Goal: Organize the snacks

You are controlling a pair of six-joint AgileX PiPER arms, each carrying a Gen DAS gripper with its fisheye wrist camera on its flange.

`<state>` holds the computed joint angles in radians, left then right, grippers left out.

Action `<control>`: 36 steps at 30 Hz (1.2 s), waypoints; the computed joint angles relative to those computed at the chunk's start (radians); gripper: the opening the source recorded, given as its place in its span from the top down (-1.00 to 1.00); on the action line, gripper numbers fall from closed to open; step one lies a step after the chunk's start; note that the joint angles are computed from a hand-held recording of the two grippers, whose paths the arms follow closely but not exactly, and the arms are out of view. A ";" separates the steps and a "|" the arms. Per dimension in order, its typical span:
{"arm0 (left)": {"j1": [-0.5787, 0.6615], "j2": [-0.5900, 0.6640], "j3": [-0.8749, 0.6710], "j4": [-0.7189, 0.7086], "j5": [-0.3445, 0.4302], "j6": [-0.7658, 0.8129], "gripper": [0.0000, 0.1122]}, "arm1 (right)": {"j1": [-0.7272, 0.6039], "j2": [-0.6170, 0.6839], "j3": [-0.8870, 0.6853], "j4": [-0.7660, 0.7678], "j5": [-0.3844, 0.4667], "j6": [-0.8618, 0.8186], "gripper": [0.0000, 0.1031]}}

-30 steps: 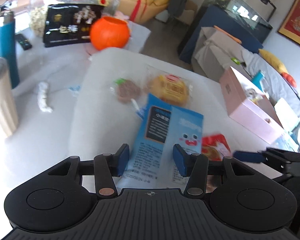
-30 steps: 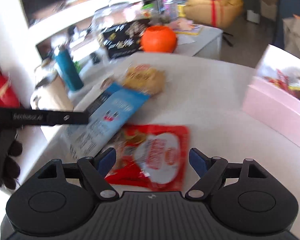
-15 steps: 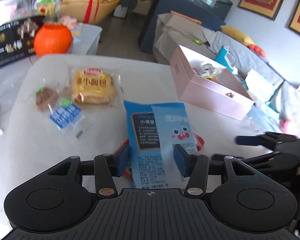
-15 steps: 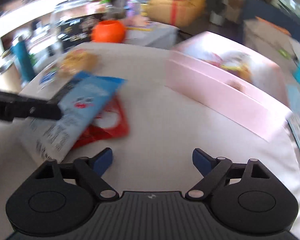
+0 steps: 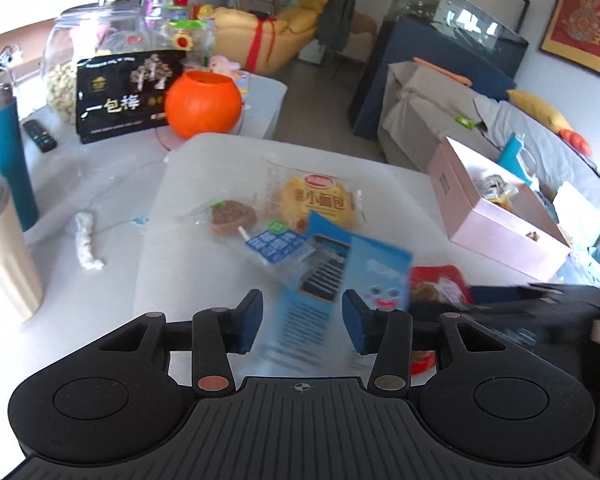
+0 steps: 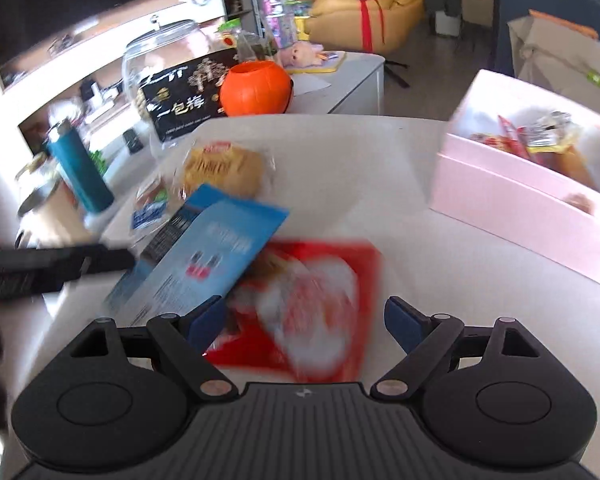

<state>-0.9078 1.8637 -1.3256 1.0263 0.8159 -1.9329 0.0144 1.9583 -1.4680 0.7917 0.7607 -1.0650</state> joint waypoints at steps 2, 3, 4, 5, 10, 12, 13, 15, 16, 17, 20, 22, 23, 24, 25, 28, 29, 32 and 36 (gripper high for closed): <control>-0.005 -0.015 0.022 0.017 0.002 -0.027 0.14 | 0.053 0.031 -0.033 -0.051 -0.045 0.081 -0.83; -0.007 -0.020 0.029 0.023 0.003 -0.036 0.14 | 0.075 0.038 -0.033 -0.066 -0.074 0.088 -0.89; -0.008 -0.026 0.036 0.028 0.002 -0.042 0.14 | 0.096 0.033 -0.016 -0.083 -0.114 0.084 -0.90; -0.009 -0.032 0.043 0.032 0.001 -0.045 0.14 | 0.109 0.027 0.001 -0.088 -0.145 0.070 -0.90; -0.008 -0.035 0.038 0.045 -0.033 -0.014 0.14 | 0.046 0.010 0.022 -0.025 -0.064 -0.107 -0.90; 0.000 -0.020 0.015 0.042 -0.046 0.006 0.14 | -0.009 0.005 0.024 -0.017 -0.031 -0.153 -0.90; 0.007 -0.008 -0.005 0.034 -0.044 0.019 0.14 | -0.035 0.006 0.020 -0.018 -0.021 -0.164 -0.90; 0.022 0.013 -0.035 0.029 -0.026 0.007 0.14 | -0.091 0.019 -0.005 -0.026 0.003 -0.174 -0.90; 0.033 0.023 -0.051 0.028 -0.007 -0.018 0.14 | -0.125 0.026 -0.020 -0.030 0.023 -0.183 -0.90; 0.045 0.031 -0.063 0.024 0.011 -0.041 0.14 | -0.157 0.036 -0.038 -0.032 0.045 -0.189 -0.90; 0.100 0.059 -0.094 -0.009 0.033 -0.058 0.14 | -0.239 0.065 -0.083 -0.028 0.104 -0.194 -0.90; 0.153 0.088 -0.133 -0.078 0.021 0.005 0.13 | -0.286 0.074 -0.080 0.008 0.124 -0.241 -0.92; 0.175 0.106 -0.158 -0.106 0.024 0.047 0.13 | -0.305 0.072 -0.063 0.041 0.126 -0.286 -0.93; 0.195 0.130 -0.190 -0.132 0.039 0.103 0.13 | -0.320 0.070 -0.040 0.079 0.122 -0.334 -0.94; 0.211 0.162 -0.238 -0.163 0.075 0.176 0.05 | -0.331 0.063 -0.010 0.123 0.108 -0.382 -0.95; 0.232 0.198 -0.282 -0.184 0.108 0.270 0.07 | -0.337 0.041 0.057 0.195 0.063 -0.455 -0.99; 0.233 0.202 -0.288 -0.188 0.118 0.293 0.11 | -0.337 0.041 0.055 0.191 0.064 -0.445 -0.99; 0.209 0.203 -0.283 -0.166 0.138 0.325 0.24 | -0.344 0.046 0.049 0.192 0.074 -0.443 -0.99; 0.179 0.170 -0.238 -0.140 0.107 0.300 0.26 | -0.346 0.050 0.039 0.187 0.085 -0.437 -1.00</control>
<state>-0.7284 2.0339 -1.5633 0.8866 0.9224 -1.6330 -0.3311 2.0080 -1.4288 0.9788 0.8459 -1.5018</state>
